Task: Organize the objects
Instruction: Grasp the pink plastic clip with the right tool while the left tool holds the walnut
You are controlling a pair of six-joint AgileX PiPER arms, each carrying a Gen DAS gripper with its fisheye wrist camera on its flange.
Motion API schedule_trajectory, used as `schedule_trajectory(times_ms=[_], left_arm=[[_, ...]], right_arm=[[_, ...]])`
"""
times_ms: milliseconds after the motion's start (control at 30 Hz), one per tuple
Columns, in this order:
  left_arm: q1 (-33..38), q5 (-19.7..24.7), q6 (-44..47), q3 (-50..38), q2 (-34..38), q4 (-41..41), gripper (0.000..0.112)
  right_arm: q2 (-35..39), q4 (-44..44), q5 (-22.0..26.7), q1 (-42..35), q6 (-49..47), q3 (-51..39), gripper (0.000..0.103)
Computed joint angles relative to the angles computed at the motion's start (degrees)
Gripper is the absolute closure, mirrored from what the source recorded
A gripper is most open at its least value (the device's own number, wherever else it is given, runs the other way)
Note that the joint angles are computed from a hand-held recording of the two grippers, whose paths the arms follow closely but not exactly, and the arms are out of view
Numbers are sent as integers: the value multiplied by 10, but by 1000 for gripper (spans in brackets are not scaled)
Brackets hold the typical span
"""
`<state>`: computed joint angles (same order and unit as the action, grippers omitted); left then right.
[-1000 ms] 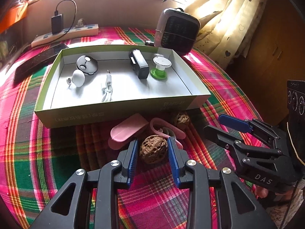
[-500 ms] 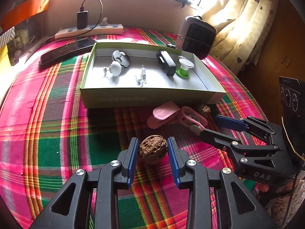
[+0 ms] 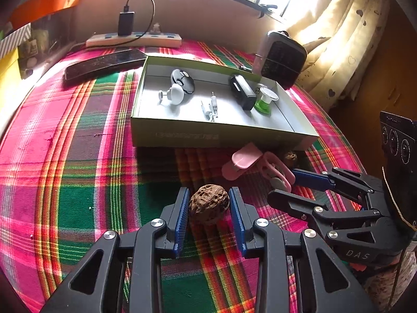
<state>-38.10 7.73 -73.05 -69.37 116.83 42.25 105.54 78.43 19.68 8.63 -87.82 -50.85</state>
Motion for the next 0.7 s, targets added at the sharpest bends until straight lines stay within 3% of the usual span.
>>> schedule_trajectory(times_ms=[367, 500, 700], left_arm=[[1, -5, 0, -3, 5, 19, 83], [-10, 20, -26, -13, 9, 51, 83], [-14, 31, -47, -17, 9, 69, 83]], right_arm=[[14, -24, -56, 31, 31, -22, 57], [14, -37, -86, 37, 54, -22, 77], [10, -36, -90, 38, 54, -19, 78]])
